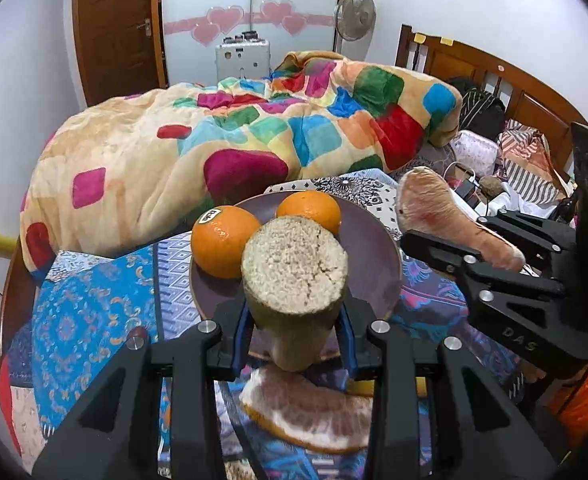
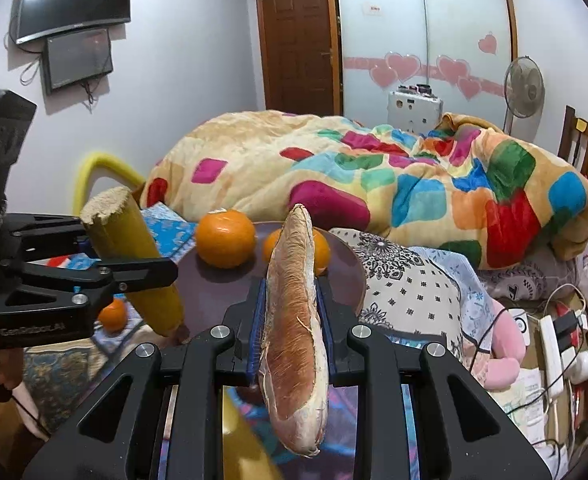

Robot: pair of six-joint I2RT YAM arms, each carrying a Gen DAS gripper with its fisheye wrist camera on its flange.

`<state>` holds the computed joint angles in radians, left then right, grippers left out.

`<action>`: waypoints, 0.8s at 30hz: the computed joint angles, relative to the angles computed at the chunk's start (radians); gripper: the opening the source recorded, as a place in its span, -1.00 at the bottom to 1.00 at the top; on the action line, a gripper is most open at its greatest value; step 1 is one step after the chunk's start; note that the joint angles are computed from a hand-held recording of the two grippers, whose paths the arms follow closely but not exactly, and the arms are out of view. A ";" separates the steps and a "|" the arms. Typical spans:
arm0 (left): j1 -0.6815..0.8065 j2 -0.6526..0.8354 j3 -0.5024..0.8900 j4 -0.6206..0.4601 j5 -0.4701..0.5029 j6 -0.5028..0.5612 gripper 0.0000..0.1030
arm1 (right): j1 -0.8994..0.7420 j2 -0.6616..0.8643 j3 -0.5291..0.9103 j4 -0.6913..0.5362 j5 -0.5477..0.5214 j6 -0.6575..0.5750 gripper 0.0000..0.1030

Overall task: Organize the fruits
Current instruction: 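Lift and carry the cob with the left tool while the right tool carries the pomelo segment to the plate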

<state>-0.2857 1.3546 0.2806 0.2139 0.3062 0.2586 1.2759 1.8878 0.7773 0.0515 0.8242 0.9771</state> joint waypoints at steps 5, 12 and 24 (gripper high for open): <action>-0.019 0.135 0.083 0.022 0.002 -0.018 -0.30 | -0.085 0.037 -0.004 0.048 -0.076 -0.047 -0.58; -0.018 0.297 0.185 0.038 -0.013 -0.047 -0.30 | -0.154 0.066 0.007 0.084 -0.178 -0.098 -0.58; -0.085 0.359 0.250 0.046 -0.094 -0.066 -0.30 | -0.182 0.114 0.071 0.049 -0.242 -0.136 -0.57</action>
<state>-0.3710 1.7140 0.5306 0.2596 0.2121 0.1930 1.0934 2.0021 0.8487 0.1001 0.5817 0.8409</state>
